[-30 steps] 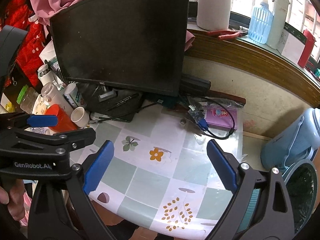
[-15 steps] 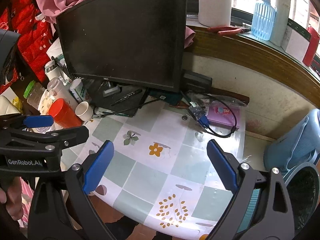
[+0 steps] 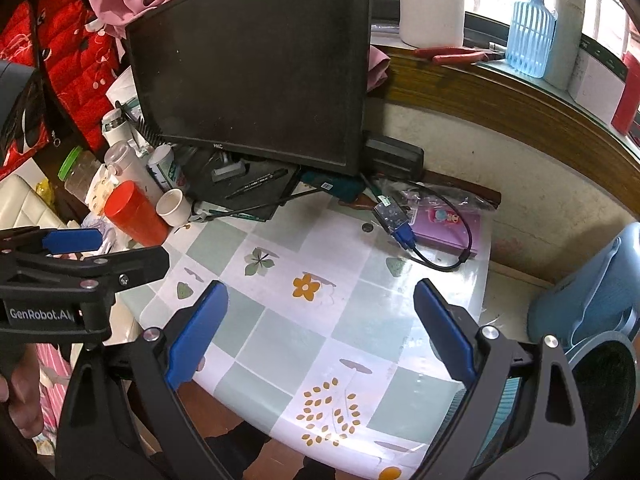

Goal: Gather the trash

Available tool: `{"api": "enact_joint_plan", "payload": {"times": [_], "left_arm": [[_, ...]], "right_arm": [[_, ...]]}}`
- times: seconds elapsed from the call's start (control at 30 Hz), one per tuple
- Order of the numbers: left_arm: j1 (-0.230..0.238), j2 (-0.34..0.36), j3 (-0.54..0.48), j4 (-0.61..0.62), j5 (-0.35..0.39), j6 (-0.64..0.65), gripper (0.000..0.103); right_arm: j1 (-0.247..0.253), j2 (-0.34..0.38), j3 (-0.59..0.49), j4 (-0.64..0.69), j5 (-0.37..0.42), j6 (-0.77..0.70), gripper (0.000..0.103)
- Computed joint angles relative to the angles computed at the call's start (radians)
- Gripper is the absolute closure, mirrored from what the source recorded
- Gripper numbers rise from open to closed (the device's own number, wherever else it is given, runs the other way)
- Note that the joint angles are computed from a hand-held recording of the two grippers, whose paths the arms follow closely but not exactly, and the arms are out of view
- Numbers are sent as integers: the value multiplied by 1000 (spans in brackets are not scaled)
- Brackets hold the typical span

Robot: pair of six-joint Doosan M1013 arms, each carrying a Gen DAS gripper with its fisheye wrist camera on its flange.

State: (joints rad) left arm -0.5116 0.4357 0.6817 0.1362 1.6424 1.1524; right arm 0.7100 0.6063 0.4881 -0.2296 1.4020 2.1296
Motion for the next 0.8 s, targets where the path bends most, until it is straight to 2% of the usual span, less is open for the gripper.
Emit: {"api": "enact_joint_plan", "payload": {"times": [0.37, 0.47, 0.8], "left_arm": [[-17, -10, 9, 37, -10, -42, 8], [-21, -13, 12, 50, -18, -49, 5], [-25, -17, 11, 60, -46, -31, 5]], "right_arm": [[-4, -21, 34, 10, -27, -20, 10], [-5, -24, 39, 11, -33, -21, 10], [-7, -21, 32, 7, -36, -11, 10]]}}
